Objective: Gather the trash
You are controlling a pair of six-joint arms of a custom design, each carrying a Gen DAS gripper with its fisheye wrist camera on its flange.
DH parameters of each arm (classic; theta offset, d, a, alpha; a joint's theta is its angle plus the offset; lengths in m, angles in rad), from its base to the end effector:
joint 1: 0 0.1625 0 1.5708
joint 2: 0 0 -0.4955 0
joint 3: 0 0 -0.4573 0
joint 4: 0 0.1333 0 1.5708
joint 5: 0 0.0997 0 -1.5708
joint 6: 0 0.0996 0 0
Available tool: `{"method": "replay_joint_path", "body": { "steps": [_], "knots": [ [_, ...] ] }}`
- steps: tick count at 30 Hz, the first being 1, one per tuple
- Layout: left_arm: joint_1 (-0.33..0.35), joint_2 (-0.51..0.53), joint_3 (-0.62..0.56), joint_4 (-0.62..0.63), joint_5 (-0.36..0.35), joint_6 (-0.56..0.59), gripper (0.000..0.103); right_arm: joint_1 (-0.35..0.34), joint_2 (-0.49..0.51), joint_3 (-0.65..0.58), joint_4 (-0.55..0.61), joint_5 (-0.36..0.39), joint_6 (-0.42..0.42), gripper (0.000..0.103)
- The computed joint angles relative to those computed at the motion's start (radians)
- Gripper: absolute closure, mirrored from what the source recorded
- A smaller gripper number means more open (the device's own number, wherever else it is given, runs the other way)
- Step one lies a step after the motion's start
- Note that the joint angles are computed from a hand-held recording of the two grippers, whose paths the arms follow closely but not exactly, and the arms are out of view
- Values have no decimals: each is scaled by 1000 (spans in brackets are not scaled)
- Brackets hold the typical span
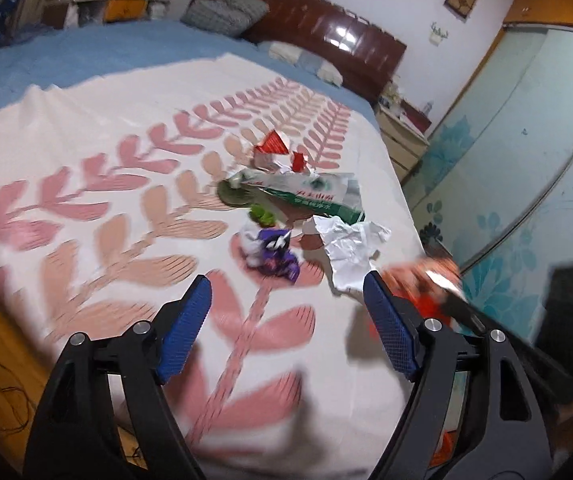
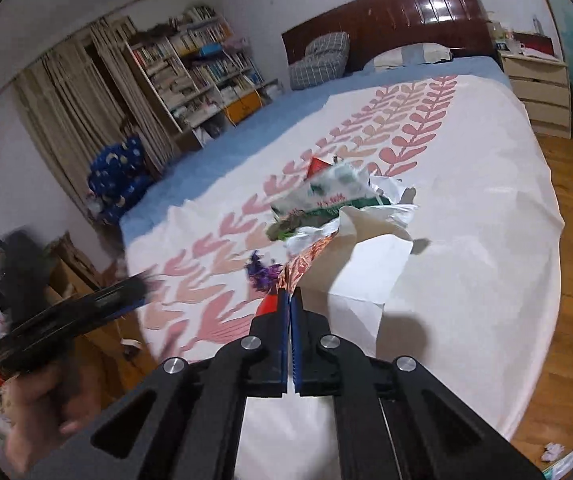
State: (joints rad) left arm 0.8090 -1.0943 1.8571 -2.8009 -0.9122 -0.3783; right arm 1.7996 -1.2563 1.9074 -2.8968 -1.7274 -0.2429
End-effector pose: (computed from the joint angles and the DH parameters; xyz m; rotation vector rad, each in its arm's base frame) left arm -0.3304 -0.6278 0.2614 0.2934 2.6423 -1.0196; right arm 0.2636 -0.6125 0.3420 0.5835 -2.7602 0.9879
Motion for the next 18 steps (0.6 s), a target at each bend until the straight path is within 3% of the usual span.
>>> {"method": "replay_joint_path", "body": {
  "steps": [5, 7, 9, 12, 18],
  "knots": [
    [39, 98, -101, 77, -18, -19, 29, -12, -62, 46, 32, 0, 19, 100],
    [49, 120, -123, 113, -32, -37, 43, -20, -77, 60, 39, 5, 25, 100],
    [50, 146, -147, 167, -2, -48, 64, -21, -85, 68, 48, -1, 22, 100],
    [55, 166, -167, 194, 14, -67, 82, -22, -90, 70, 56, -6, 23, 100],
    [62, 173, -167, 191, 3, -126, 87, -11, -95, 64, 57, -5, 17, 100]
  ]
}}
